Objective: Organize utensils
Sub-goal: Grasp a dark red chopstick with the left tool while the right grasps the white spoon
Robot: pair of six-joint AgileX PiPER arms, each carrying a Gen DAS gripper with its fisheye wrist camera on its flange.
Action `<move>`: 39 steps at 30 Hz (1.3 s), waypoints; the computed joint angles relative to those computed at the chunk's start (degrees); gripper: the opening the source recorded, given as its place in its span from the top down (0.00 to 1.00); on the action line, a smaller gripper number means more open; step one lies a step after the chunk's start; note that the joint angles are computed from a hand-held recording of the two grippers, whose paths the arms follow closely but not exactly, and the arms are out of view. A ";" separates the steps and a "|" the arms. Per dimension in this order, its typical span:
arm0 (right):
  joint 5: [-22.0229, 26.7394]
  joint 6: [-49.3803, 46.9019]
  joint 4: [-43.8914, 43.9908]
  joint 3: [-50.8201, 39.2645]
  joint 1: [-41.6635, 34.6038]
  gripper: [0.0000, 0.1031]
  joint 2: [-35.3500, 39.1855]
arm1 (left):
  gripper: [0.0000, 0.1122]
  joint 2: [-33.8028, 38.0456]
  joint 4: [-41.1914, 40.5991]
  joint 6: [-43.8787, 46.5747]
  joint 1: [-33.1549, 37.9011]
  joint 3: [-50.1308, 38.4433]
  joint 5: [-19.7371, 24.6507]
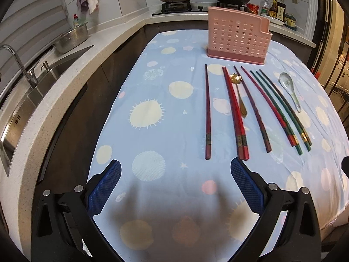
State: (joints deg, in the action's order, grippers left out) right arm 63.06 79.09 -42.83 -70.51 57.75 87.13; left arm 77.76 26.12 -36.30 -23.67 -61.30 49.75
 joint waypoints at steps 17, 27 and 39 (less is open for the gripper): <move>-5.54 -5.70 2.95 -3.57 -8.50 0.07 4.60 | 0.46 12.53 -11.34 12.41 7.88 -4.07 -9.50; -13.71 -17.73 9.59 -13.57 -21.24 0.44 15.67 | 0.83 12.40 -15.21 18.23 7.27 -4.21 -10.78; -17.63 -24.26 16.65 -21.21 -26.24 0.79 25.05 | 0.92 12.62 -29.84 31.20 12.69 -5.58 -9.25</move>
State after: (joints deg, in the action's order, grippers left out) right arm 45.43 54.83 -26.18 -91.72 31.51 112.18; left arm 90.37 -3.71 -5.10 -10.99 -66.87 40.50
